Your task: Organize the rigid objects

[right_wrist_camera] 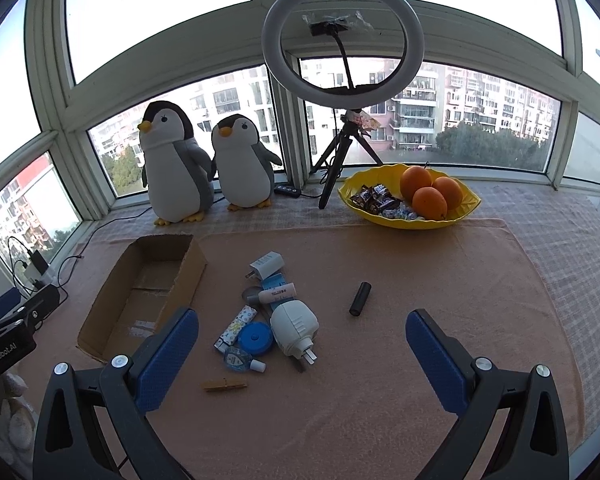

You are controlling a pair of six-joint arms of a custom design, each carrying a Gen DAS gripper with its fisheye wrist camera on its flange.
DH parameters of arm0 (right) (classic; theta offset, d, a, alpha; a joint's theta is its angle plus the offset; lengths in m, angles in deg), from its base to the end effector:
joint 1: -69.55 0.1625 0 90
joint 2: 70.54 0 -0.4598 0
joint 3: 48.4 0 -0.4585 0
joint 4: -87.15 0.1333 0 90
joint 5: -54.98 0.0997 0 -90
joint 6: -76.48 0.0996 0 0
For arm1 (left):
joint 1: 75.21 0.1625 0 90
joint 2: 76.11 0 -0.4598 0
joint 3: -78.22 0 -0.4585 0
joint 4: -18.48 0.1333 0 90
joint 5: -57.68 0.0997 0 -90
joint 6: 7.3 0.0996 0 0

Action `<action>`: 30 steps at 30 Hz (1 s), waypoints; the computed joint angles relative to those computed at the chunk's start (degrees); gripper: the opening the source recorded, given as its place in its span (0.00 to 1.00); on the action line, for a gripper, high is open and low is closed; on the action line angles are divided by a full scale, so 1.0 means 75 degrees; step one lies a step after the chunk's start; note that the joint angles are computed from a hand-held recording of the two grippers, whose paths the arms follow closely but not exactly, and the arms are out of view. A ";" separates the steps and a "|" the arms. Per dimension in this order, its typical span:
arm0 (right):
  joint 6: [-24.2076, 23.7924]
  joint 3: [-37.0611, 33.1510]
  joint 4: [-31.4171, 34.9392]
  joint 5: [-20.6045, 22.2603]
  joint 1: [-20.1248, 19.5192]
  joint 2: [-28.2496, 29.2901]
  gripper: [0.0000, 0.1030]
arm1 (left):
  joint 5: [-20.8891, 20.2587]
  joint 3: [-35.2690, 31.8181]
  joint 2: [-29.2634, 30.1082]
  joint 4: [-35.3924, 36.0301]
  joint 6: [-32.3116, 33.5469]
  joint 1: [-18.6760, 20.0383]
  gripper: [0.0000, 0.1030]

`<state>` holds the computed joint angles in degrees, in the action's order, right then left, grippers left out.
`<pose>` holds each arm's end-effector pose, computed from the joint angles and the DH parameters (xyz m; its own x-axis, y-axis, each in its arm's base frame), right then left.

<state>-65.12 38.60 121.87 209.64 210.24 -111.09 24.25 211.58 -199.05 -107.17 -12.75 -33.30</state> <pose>0.4710 -0.3297 0.0717 -0.7715 0.1982 0.6045 -0.3641 0.6417 -0.6750 -0.0895 -0.3711 0.4583 -0.6938 0.1142 -0.7110 0.6101 0.6179 -0.4960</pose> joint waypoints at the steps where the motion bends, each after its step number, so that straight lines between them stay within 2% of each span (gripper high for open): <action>1: -0.0008 0.0008 -0.0002 -0.0019 -0.0007 -0.0002 0.99 | 0.0006 0.0001 0.0017 0.0001 -0.0009 -0.0001 0.95; 14: -0.0038 0.0044 -0.0004 -0.0291 -0.0125 -0.0008 0.99 | 0.0016 -0.0017 0.0120 -0.0008 -0.0021 0.0094 0.95; 18: -0.0046 0.0106 -0.0051 -0.0318 -0.0182 -0.0031 0.99 | 0.0051 -0.0013 0.0229 -0.0202 0.0127 0.0265 0.95; 24: -0.0119 0.0277 -0.0185 -0.0249 -0.0298 -0.0087 0.99 | 0.0270 -0.0043 0.0570 -0.0796 0.0605 0.0943 0.95; 30: -0.0864 0.0621 -0.0864 -0.0130 -0.0377 -0.0259 0.99 | 0.0496 -0.0181 0.1085 -0.1529 0.1072 0.1878 0.95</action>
